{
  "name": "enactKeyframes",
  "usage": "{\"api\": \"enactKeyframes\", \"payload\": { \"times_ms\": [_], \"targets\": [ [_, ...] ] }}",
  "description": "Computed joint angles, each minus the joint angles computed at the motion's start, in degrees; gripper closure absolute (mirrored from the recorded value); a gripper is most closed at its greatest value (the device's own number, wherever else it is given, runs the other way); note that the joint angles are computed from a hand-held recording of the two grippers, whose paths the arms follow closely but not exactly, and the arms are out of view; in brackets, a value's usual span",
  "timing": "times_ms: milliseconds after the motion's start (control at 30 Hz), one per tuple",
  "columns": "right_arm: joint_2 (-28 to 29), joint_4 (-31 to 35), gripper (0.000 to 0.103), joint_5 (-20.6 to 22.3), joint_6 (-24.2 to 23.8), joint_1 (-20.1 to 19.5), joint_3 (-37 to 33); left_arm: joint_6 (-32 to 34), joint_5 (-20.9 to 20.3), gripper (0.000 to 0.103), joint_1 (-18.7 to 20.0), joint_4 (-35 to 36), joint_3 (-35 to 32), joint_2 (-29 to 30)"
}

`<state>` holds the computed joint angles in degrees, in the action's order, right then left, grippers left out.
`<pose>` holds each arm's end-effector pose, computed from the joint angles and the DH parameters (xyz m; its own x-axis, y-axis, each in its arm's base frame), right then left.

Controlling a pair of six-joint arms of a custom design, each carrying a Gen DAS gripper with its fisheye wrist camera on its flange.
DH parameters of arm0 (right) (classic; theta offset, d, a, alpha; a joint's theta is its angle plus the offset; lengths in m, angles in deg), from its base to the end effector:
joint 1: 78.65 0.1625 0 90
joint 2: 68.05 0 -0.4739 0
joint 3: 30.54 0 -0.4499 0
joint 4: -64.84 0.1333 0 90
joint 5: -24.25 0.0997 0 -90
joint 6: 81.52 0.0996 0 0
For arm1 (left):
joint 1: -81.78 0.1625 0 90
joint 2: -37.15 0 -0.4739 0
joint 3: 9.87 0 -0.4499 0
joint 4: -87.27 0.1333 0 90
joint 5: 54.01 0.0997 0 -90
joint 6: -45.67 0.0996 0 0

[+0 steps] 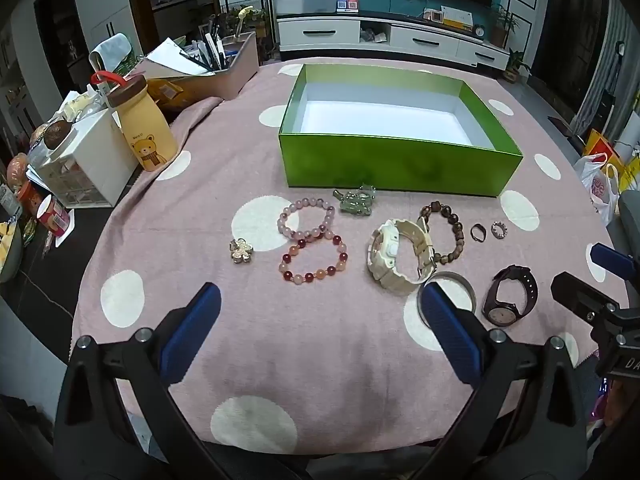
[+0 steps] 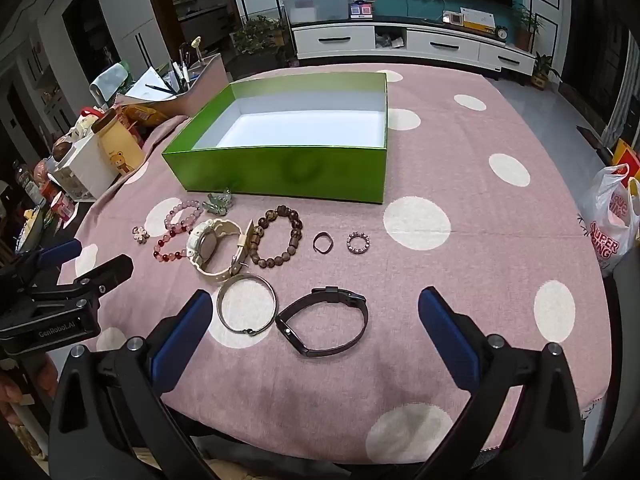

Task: Organize jewelry

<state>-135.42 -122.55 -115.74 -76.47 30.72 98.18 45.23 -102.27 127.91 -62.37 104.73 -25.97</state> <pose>0.2250 -0.4682 0.2120 -0.7767 0.2782 0.5651 -0.2006 0.7412 -0.6406 -0.2745 -0.5735 0.1738 -0.6087 0.4435 -0.6579 0.6814 0.7170 -0.1470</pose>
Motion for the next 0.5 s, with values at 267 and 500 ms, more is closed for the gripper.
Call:
{"api": "enactKeyframes", "payload": {
  "times_ms": [267, 500],
  "targets": [
    [0.0, -0.3, 0.001, 0.1, -0.3, -0.2, 0.1, 0.0, -0.2, 0.002, -0.3, -0.2, 0.4, 0.1],
    [0.2, -0.9, 0.001, 0.3, -0.7, -0.1, 0.1, -0.1, -0.4, 0.002, -0.1, 0.3, 0.0, 0.2]
  ]
}}
